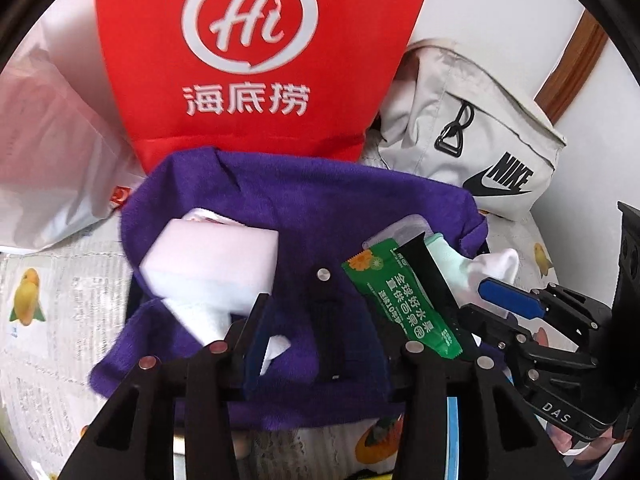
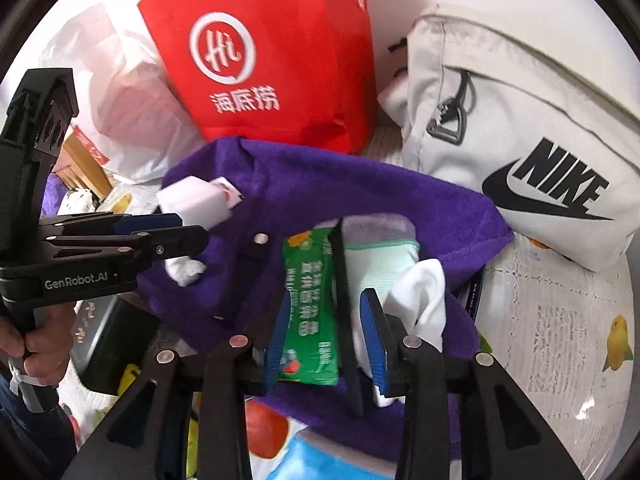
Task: Organize soft objects
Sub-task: 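Lower the black straps onto the purple towel and open both tools, then reach the right tool down and grasp the yellow adidas pouch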
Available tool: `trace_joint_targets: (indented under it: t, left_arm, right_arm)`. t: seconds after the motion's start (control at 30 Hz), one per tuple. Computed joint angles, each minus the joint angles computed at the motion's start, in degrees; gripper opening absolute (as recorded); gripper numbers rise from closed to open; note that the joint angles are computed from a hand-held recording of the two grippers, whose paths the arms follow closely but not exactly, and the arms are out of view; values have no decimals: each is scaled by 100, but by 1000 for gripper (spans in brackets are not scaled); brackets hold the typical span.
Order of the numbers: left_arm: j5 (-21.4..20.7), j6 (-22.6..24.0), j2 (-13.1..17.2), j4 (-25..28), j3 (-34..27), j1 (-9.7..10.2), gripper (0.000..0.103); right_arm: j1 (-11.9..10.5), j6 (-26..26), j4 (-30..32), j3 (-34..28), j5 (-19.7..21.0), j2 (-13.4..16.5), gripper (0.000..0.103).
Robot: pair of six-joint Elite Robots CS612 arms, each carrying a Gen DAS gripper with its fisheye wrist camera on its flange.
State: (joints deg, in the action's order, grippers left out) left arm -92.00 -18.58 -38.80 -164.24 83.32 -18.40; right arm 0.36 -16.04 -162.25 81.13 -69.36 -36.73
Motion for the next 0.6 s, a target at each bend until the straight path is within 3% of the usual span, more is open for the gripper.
trace_joint_targets:
  t: [0.3,0.5,0.6]
  left_arm:
    - [318,-111,-559,-710,877,-36,42]
    - [365,-225,-867,-1140,1487,-62,50]
    - [351,-316,-981,-1345,1778,-51,50]
  right_arm:
    - [27,-256,-564,911,306,-538,45]
    - [101,-541,-415,1356,488,-732,45]
    - [169,-623,-332,1477,374,-762,45]
